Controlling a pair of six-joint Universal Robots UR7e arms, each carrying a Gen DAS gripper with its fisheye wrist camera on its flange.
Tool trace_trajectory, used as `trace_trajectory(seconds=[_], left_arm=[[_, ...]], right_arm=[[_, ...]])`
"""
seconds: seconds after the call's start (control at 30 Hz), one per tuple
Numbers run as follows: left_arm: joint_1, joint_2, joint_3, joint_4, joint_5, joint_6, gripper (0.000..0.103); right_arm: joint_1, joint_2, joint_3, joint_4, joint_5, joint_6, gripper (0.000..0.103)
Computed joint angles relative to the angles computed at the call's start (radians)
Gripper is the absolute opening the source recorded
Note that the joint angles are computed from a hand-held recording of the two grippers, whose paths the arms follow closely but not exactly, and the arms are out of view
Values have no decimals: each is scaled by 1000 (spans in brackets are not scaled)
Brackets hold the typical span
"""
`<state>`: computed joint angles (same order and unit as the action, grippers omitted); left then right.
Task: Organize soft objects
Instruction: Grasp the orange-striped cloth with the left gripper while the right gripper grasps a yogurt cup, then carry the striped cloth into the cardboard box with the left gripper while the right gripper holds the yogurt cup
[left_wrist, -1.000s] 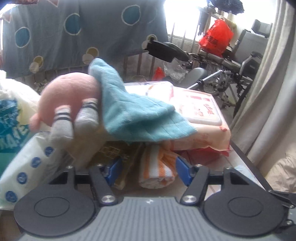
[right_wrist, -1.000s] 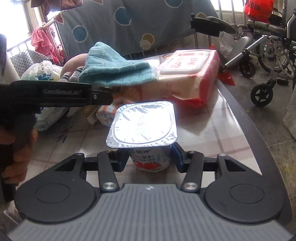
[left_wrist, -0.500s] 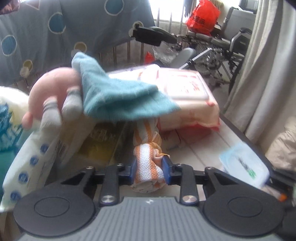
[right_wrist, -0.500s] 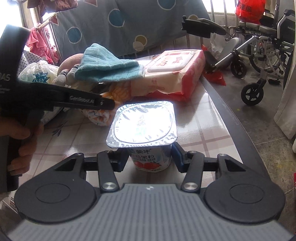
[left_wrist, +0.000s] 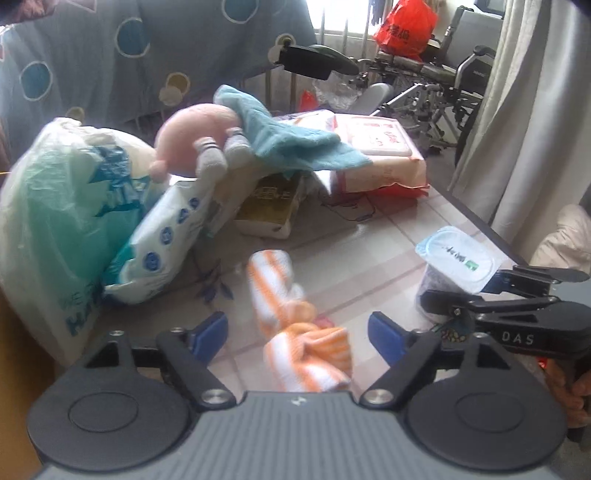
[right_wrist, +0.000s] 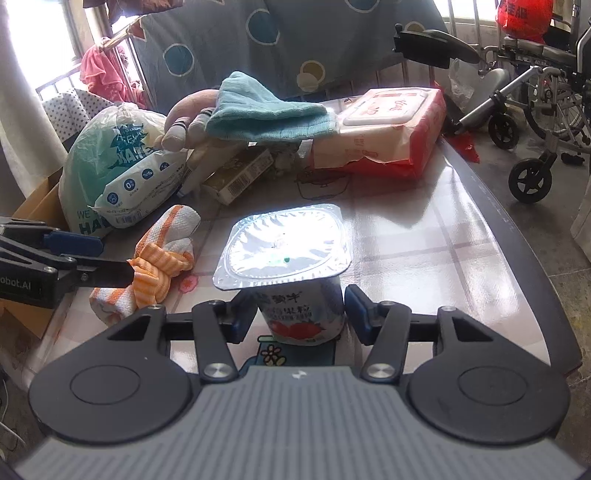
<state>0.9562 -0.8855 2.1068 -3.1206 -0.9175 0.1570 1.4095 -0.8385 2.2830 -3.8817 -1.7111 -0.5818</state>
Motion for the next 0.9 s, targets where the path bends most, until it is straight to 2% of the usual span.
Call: trace_trajectory(seconds=[0.07,0.1,0.17,0.23,0.27,0.3,0.33,0.47,0.6,0.7,0.8,0.9], left_arm=[[20,34,-42,28,-26,-13,86],[23,59,-56,23,-13,-30,84],[39,87,-79,26,-13,-40,77],[61,91,-88,37,-48,-75,65],[69,93,-78,-7,-62,-71,65],[76,91,-74,-24,-77,-64,48],[78,89,-73,-27,-78,-59,40],[73,59,-35,-66,-82,-81,37],[46,-12,33,-93,-95,-63,37],[25,-93,82,-70,-113,-93,37],[-3,-194,151,-65,-124,-118,37],[-26,-323,224,-57,-124,-159,37]], right_arm=[[-4,10,-6,-20,18,-7,53],[-5,18,-11,-35,26,-11,53],[-4,31,-25,-44,27,-5,53],[-1,40,-34,-43,18,7,51],[3,44,-34,-51,10,4,50],[9,51,-36,-62,-3,-2,49],[12,59,-37,-79,-8,-3,48],[24,89,-36,-157,-30,13,46],[10,60,-6,-133,22,54,46],[28,58,12,-153,2,48,46],[55,27,44,-146,10,79,46],[108,0,69,-135,20,82,46]])
